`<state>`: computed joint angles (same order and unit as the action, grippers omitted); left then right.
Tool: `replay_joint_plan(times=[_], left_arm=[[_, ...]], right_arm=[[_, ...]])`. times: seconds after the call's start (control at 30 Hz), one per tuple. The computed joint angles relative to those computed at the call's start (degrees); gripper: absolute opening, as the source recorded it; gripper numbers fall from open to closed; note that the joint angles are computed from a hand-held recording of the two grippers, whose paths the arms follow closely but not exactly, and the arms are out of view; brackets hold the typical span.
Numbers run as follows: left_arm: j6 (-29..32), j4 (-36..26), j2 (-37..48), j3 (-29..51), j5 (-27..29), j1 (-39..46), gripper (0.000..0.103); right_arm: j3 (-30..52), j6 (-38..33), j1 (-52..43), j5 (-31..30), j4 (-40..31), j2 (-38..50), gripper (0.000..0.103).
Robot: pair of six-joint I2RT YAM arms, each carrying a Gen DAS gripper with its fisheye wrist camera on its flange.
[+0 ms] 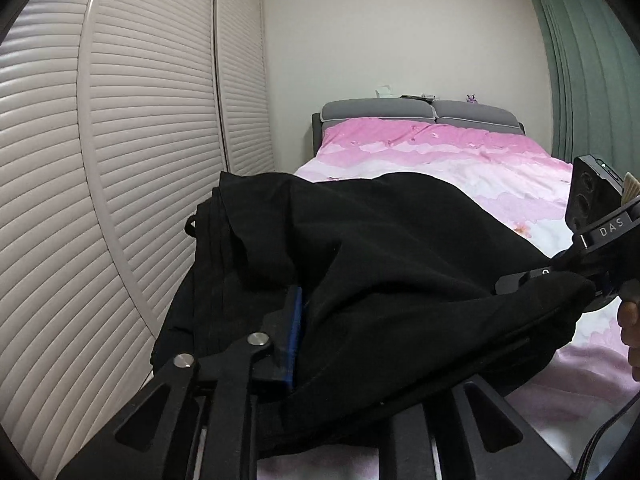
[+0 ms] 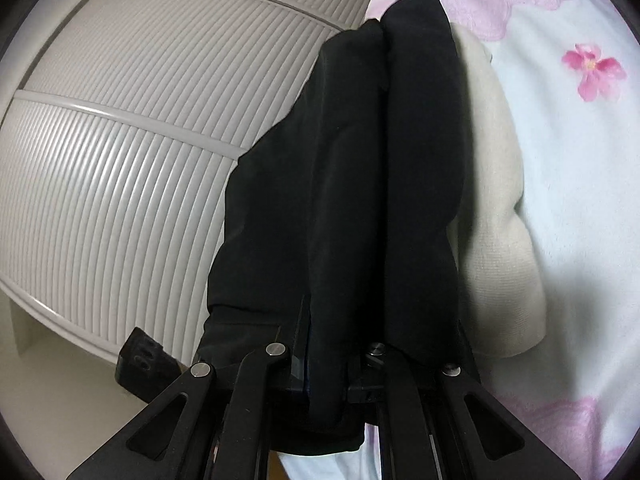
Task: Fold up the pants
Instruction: 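Lower the pants onto the folded black garment and open both tools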
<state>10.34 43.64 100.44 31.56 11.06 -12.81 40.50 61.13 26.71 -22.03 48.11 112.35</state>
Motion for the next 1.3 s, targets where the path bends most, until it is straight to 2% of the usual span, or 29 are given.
replay_joint_plan(times=[0.03,0.1,0.13,0.17,0.27,0.37,0.53,0.6,0.73,0.83,0.93,1.0,1.07,1.13,1.2,1.27,1.3], left_arm=[[-0.1,-1.0,-0.4,0.4,0.0,0.2,0.022],[0.1,-3.2,-0.9,1.9,0.2,0.8,0.027],[0.1,-4.2,-0.8,2.8,-0.8,0.3,0.036],[0.3,-4.4,-1.6,2.1,-2.0,0.2,0.051],[0.5,-4.6,-4.7,-0.7,-2.5,1.2,0.066],[0.6,-5.2,-7.8,-3.5,-2.5,3.0,0.073],[-0.7,-8.0,-13.5,-6.4,-2.7,5.5,0.080],[-2.4,-9.4,-16.5,-7.5,-3.3,5.9,0.084],[-5.5,-14.4,-23.5,-9.6,-5.6,5.2,0.087],[-7.4,-18.1,-31.7,-13.4,-7.9,3.8,0.096],[-9.1,-25.3,-41.8,-16.0,-10.1,0.8,0.097],[-10.2,-32.6,-50.0,-16.6,-13.7,-3.6,0.097],[-12.1,-40.1,-57.3,-16.4,-19.7,-10.2,0.097],[-15.2,-48.4,-64.0,-15.2,-27.8,-19.9,0.098],[-20.6,-56.5,-67.6,-12.9,-38.4,-32.9,0.098],[-28.4,-63.3,-67.3,-10.0,-48.4,-45.8,0.098],[-33.9,-67.4,-65.7,-7.9,-53.4,-53.0,0.098]], right_arm=[[-0.2,0.1,0.4,0.9,0.3,-0.4,0.013],[0.0,-0.2,1.8,3.2,-3.6,-2.7,0.019],[-0.6,-0.5,1.7,3.4,-3.3,-3.1,0.023],[-0.4,-0.8,2.1,4.6,-5.3,-4.1,0.024],[0.2,-2.8,2.7,6.5,-8.0,-4.6,0.032],[1.7,-8.1,3.2,9.5,-15.9,-6.7,0.037],[3.5,-12.9,7.1,21.3,-29.0,-13.8,0.073],[2.0,-14.3,9.5,27.2,-32.4,-18.5,0.074],[-0.8,-15.7,10.2,31.3,-37.1,-25.7,0.074],[-5.8,-14.9,10.6,33.7,-39.5,-33.6,0.075],[-9.6,-15.7,13.5,39.1,-44.3,-42.3,0.074],[-10.8,-15.9,17.0,43.9,-49.4,-48.8,0.074],[-12.1,-14.9,21.7,49.1,-55.3,-55.1,0.074],[-12.0,-10.9,29.5,57.3,-65.4,-62.9,0.074],[-10.7,-5.7,37.4,65.0,-77.0,-69.4,0.074],[-6.6,9.6,50.4,76.3,-96.1,-71.5,0.074],[-4.1,20.7,57.6,81.5,-106.3,-69.5,0.074]])
